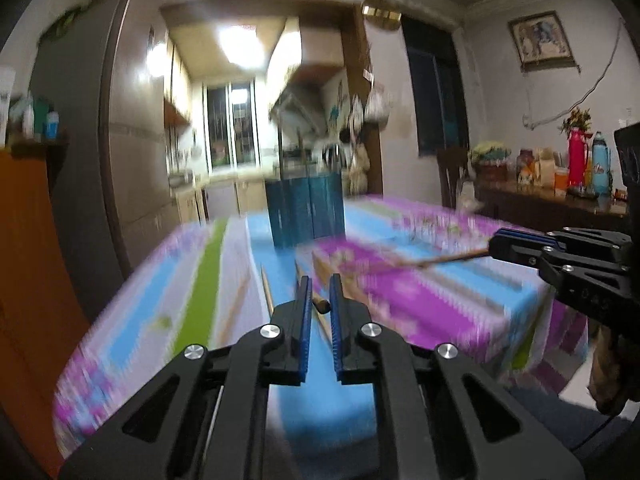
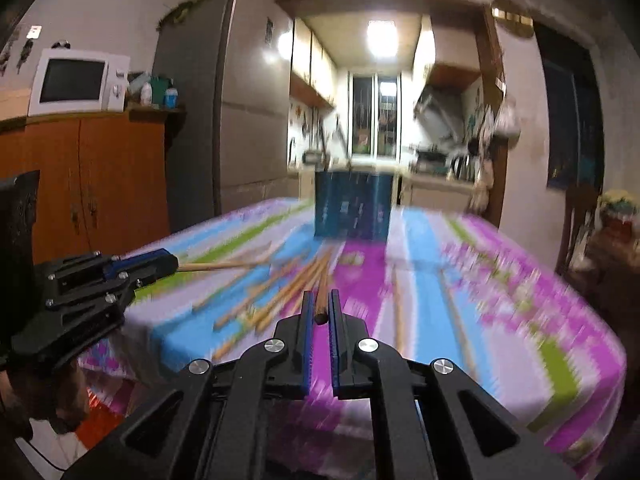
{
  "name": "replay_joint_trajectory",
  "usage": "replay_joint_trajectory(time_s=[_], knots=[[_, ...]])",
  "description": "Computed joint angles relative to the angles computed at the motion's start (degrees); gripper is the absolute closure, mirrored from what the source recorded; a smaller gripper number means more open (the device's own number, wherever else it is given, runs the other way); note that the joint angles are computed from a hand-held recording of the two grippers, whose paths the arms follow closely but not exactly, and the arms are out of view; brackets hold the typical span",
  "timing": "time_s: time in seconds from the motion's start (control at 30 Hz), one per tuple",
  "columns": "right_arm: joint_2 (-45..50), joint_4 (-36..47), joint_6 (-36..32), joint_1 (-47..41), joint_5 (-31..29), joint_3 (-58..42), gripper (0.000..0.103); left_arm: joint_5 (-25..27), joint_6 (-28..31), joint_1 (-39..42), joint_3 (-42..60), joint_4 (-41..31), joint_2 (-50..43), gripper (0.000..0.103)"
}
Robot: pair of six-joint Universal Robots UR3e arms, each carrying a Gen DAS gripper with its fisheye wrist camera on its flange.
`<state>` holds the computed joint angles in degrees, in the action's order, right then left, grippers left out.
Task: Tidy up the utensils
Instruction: 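Lift both chopsticks and carry them above the blue mesh holder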
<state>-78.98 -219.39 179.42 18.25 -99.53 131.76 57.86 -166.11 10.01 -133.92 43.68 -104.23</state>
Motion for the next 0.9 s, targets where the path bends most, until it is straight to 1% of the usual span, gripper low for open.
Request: replay_joint_trajectory(time_s=[0.03, 0.1, 0.13, 0.2, 0.23, 0.27, 0.37, 0.43, 0.53, 0.57, 0.63, 0.7, 0.73, 0.9], knots=[[-1.6, 0.8, -1.3, -0.8, 0.7, -0.8, 0.095, 0.7, -0.7, -0.6, 2.0, -0.5, 0.3, 0.097], [-4.9, 3.4, -4.3, -3.5, 3.9, -4.0, 0.096, 0.0, -2.1, -0.8, 9.2, -4.1, 1.2, 0.097], [-5.8, 5.2, -5.1, -4.7, 5.4, -5.7, 0.096, 0.0, -3.5, -1.3, 14.7, -7.1, 1.0, 0.097], [-7.2, 10.5, -6.5, -8.4, 10.6, -11.4, 0.096, -0.3, -5.1, -2.1, 24.4, -14.8, 0.0, 0.097], [-7.2, 13.2, -7.0, -9.7, 12.6, -14.4, 0.096, 0.2, -5.3, -2.8, 28.9, -16.9, -1.5, 0.098], [-6.9, 16.4, -7.2, -11.4, 15.0, -18.3, 0.096, 1.6, -7.6, -4.0, 34.9, -21.4, -2.8, 0.098], [-5.6, 25.9, -6.1, -15.6, 20.8, -28.0, 0.096, 1.8, -6.3, -5.7, 48.3, -31.7, -6.5, 0.098], [-4.6, 33.0, -5.7, -18.1, 24.4, -34.8, 0.096, 2.5, -6.0, -6.5, 52.3, -34.4, -7.3, 0.098], [-2.8, 41.4, -5.3, -20.4, 28.0, -43.4, 0.096, 2.1, -4.9, -7.3, 59.4, -40.5, -8.9, 0.098], [-2.2, 43.6, -5.0, -20.9, 28.9, -45.8, 0.096, 2.3, -4.4, -7.7, 62.4, -42.8, -9.6, 0.098], [-0.1, 49.5, -4.8, -21.9, 30.6, -52.8, 0.096, 2.0, -4.2, -7.7, 65.4, -44.9, -10.6, 0.098], [1.9, 54.0, -4.5, -22.4, 31.6, -58.5, 0.096, 1.9, -4.2, -8.0, 71.3, -48.7, -12.9, 0.098], [3.1, 56.5, -4.6, -22.6, 32.1, -61.9, 0.096, 1.4, -4.4, -7.8, 72.6, -49.6, -13.6, 0.098], [9.1, 66.3, -4.2, -22.6, 32.7, -77.0, 0.096, 2.5, -6.6, -8.7, 87.0, -55.3, -20.4, 0.098]])
